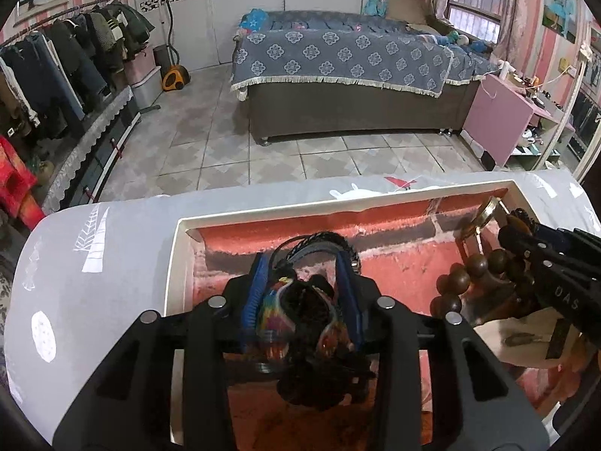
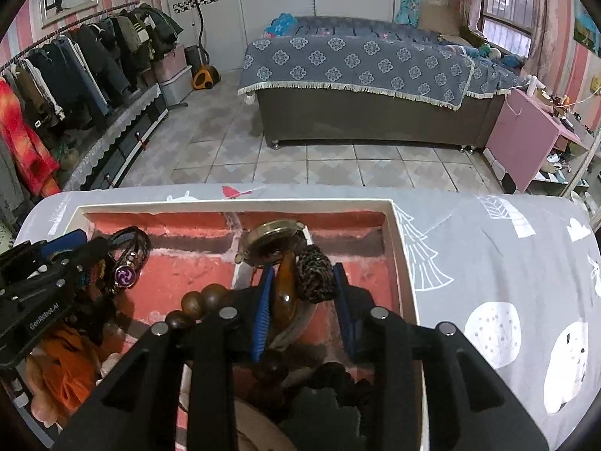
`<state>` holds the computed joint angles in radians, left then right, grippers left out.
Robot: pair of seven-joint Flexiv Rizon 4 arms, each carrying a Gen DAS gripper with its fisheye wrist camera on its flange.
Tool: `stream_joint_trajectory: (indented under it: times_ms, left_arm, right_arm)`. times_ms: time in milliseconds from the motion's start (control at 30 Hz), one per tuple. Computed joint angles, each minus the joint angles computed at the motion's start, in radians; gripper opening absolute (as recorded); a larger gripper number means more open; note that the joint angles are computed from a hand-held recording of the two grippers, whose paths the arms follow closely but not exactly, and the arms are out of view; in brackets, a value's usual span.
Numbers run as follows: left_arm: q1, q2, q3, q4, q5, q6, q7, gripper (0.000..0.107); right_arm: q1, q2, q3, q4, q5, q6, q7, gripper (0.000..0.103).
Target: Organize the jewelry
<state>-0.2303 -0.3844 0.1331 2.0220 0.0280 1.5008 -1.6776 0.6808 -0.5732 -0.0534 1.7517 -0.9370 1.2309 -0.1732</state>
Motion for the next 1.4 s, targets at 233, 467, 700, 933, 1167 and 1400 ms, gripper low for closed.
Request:
stream_joint_trajectory:
  times_ms: [233,467,700,933,1167,1400]
  left_arm:
    - [-0.012,0.03,0.022,0.016,0.029,-0.003,-0.022,0.053]
    - [-0.065,0.138,0.093,0.095,0.111,0.066,-0.092,0.074]
    - [-0.31,0.337,0.38,0.117,0.624,0.052,-0.557,0.098]
    - [-0.225,0.635,0.252,0.231,0.947,-0.083,-0.872,0.098]
    - [-0.065,0.93,0.058,0.41,1.072,-0.133,-0.998,0.098]
    - [0.042,1.19,-0.098,0.576,1.049,-0.186,-1.016,0.098]
  right_arm:
    - [0.003,0.022,-0.018,0.024,-0.033,0.023,0.037,0.053]
    - [0.024,0.138,-0.069,0.123,-0.312,0.018,0.257,0.066]
    - [0.002,0.295,0.001,0.242,-0.554,-0.08,0.476,0.082]
    - [-0.021,0.454,0.146,0.376,-0.684,-0.228,0.609,0.095]
    - [-0.052,0.563,0.31,0.489,-0.725,-0.359,0.709,0.099]
    - [-0.035,0.628,0.419,0.583,-0.724,-0.466,0.826,0.099]
